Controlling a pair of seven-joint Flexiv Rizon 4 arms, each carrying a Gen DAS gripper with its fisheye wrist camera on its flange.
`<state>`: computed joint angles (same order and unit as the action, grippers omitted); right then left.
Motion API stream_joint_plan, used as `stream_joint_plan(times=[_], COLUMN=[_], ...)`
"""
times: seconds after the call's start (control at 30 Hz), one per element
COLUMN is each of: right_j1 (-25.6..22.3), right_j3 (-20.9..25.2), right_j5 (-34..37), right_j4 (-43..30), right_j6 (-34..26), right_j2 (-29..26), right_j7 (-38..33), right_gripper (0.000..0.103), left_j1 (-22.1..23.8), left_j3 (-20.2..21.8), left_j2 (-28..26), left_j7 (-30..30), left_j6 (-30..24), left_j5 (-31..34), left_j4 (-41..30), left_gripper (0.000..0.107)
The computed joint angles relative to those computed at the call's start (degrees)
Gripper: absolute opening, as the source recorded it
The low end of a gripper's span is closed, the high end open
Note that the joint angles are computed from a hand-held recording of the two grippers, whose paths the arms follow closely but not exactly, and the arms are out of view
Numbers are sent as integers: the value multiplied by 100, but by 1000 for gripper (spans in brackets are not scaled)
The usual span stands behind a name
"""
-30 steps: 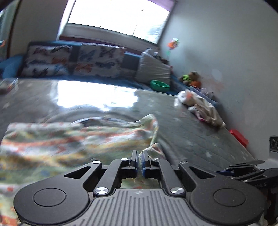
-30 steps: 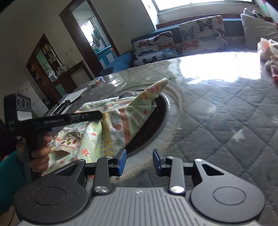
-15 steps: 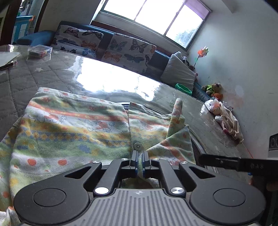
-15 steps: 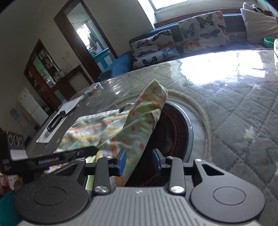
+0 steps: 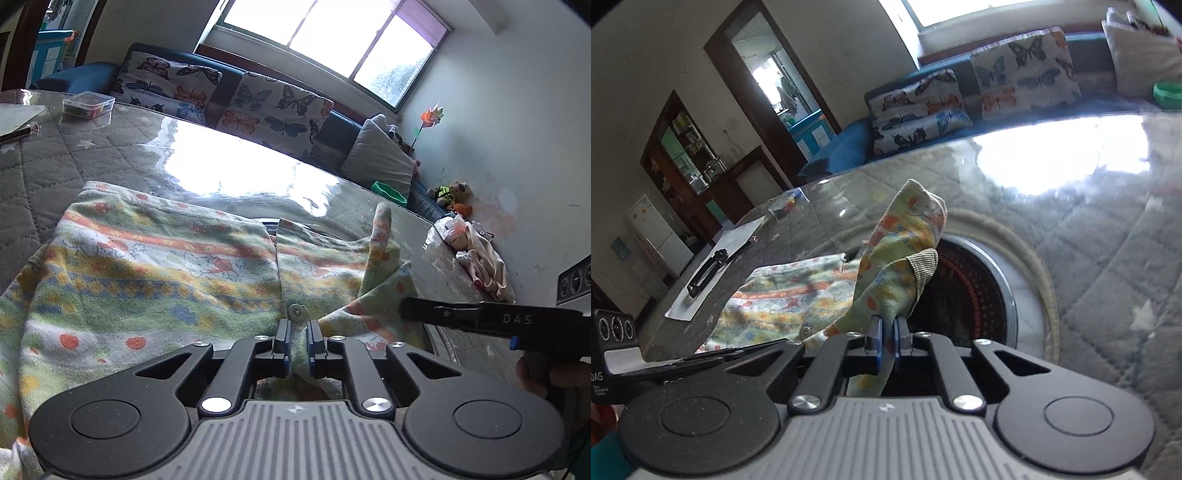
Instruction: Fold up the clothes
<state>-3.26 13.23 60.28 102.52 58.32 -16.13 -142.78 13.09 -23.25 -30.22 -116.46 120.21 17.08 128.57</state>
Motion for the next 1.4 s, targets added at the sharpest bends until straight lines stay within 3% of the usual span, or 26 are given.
stream_joint_plan(times=[0.2,0.27,0.3,0.43,0.5,0.67,0.9,1.17,1.4], right_j1=[203,270,211,126,29,-141,-130,-403,-308], right_j3=[-31,-84,-104,-107,-98,-60,15,159,74], right_j5=[-231,-392,-442,-517,-350,-149,-530,-422,-453], right_j4=[280,333,302,220,38,-382,-651,-482,-620], right_j6=[675,1004,887,837,664,233,119,378,163], right_j2=[289,307,307,240,114,-246,-650,-381,-519], right_j7=[-4,144,242,400,626,1197,1914,1714,2115], right_gripper=[0,0,0,1,4,8,6,0,6], left_j1=[-512,-451,-436,-329,-271,-264,-153,-235,-368], left_j3=[435,371,355,261,218,235,160,244,377], left_j2=[104,74,63,18,-7,-19,-67,-55,-28], left_j7=[369,393,398,381,348,292,207,189,191], left_j6=[23,74,103,159,212,254,294,333,382], left_j5=[-181,-119,-102,3,59,82,205,188,90], left_j4=[-28,-29,-30,-38,-33,-31,-50,-47,-23], left_gripper=[29,40,46,52,62,63,66,72,77])
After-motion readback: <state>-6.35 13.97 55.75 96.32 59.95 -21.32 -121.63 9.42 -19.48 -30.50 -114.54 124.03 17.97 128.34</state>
